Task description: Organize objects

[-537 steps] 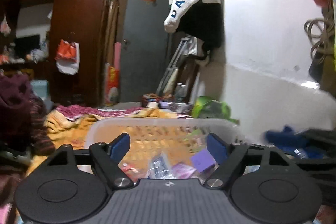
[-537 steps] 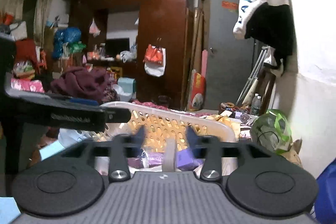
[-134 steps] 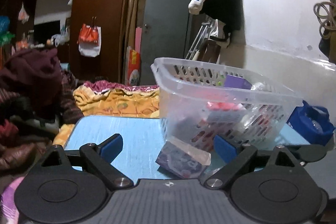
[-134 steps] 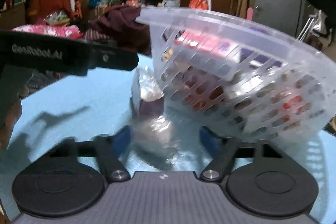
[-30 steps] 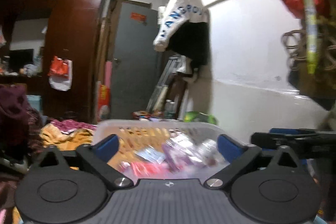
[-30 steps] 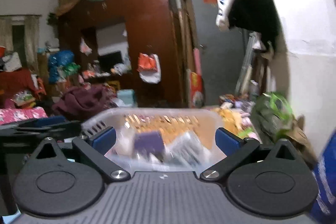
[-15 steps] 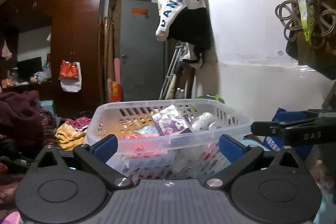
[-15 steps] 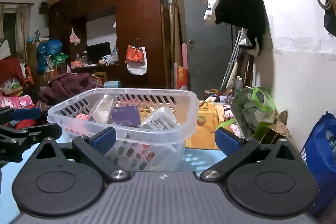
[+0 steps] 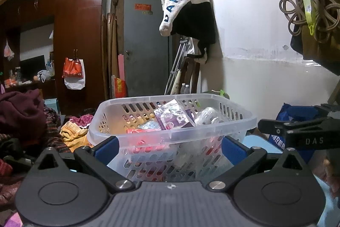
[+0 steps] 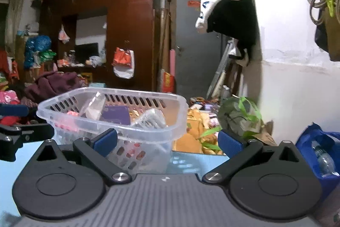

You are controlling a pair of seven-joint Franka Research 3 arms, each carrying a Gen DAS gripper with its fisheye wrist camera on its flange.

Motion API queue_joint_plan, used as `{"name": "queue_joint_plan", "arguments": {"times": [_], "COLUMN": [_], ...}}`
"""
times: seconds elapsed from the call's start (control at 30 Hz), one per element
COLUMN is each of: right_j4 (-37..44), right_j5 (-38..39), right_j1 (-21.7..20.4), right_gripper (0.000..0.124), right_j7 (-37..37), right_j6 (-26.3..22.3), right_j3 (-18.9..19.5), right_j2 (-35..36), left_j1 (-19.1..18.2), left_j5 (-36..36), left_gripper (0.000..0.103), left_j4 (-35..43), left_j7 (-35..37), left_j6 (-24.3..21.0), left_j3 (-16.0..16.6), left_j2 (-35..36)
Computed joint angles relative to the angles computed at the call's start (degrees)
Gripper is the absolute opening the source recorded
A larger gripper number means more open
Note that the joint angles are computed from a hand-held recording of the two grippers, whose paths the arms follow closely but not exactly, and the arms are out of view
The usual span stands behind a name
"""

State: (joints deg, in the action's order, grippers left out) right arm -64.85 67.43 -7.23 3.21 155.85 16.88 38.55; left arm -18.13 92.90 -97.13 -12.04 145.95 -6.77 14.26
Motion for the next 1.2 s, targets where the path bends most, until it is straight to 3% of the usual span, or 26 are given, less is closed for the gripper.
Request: {"name": "queue_joint_plan", "arguments": {"times": [0.13,0.5,0.87,1.2], "right_j4": [-1.54,-2.48,-5.02,-4.04], "right_j5": [1.05,1.63,6.4,6.27], "right_j1": [0.26,-0.26,-0.27,0.23], "right_gripper": [0.103,0.103,0.103,0.103], "right_j7": [-0.93,-0.39,-6.23,-4.75], "right_j6": [3.0,1.2,1.42,1.05], "right_j3": [0.19,0.05,0.01,-0.94], "right_j2": [-0.88,-1.34,-3.21,-2.48], "left_j1": [-1.05,-0.93,-1.01,-0.71], "left_j5": [-0.88,-0.61,-1.59,-2.43], "left_gripper": [0.103,0.103,0.103,0.103], "left_j4": [0.15,-0.38,-0.34,-0.53], "left_j7": [1.97,1.33,1.1,0.66], "left_j6": [-3.86,-4.03,-4.84,-4.62], "left_j3": [-0.23,-0.4,-0.55,-0.45], "left_j2": [0.08,-0.51,-0.76,-0.73]}}
